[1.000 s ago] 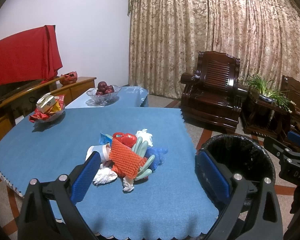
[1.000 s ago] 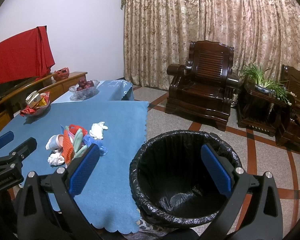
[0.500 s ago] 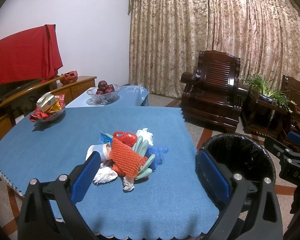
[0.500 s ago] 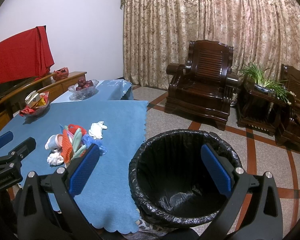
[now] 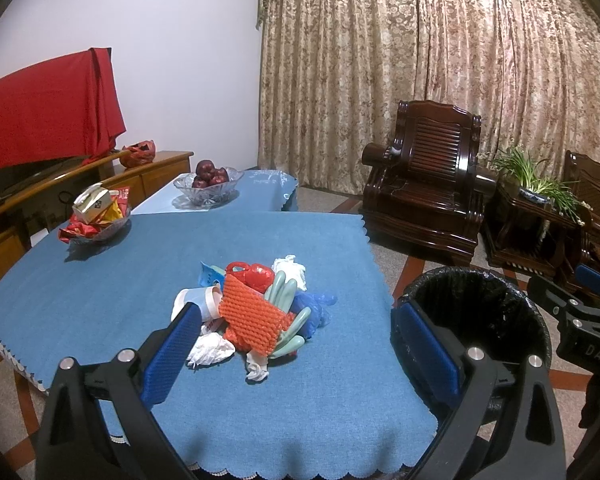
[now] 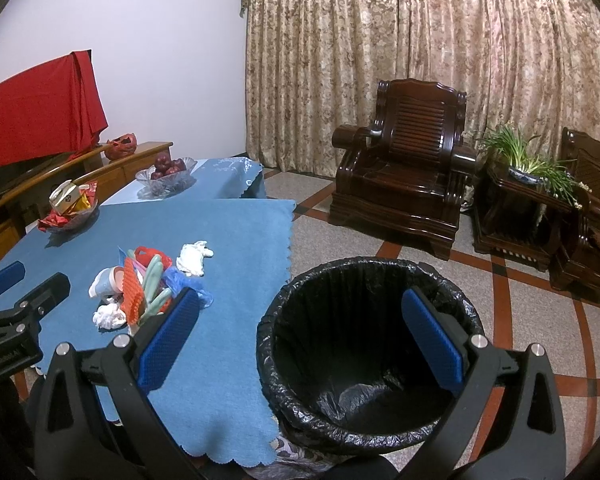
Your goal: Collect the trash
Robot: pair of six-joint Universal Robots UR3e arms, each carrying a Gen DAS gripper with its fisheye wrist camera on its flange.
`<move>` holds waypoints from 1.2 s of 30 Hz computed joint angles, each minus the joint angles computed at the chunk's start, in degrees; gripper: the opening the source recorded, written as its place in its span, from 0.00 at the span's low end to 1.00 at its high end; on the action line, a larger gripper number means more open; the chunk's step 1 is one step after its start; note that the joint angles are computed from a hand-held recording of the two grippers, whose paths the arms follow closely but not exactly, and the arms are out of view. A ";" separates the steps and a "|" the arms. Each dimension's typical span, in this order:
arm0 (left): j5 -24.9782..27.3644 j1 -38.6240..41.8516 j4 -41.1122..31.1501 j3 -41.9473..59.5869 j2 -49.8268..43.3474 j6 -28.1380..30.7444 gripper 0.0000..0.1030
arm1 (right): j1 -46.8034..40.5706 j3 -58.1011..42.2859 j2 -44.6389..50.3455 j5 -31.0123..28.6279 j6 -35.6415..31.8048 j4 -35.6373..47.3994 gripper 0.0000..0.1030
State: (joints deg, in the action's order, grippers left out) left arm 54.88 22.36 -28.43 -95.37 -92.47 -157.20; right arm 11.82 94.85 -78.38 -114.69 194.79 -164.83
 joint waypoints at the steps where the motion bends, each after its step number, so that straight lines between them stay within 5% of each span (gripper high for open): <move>1: -0.03 0.03 -0.15 0.07 0.10 0.02 0.94 | 0.09 -0.15 0.11 -0.08 0.03 0.05 0.95; 24: -0.16 0.37 -0.20 -0.28 -0.04 0.00 0.94 | -0.32 6.03 -0.99 0.88 -0.48 -4.97 0.95; 36: 1.81 1.88 1.45 1.68 -6.15 -0.14 0.94 | -0.20 -2.77 5.46 3.59 -1.93 -2.89 0.95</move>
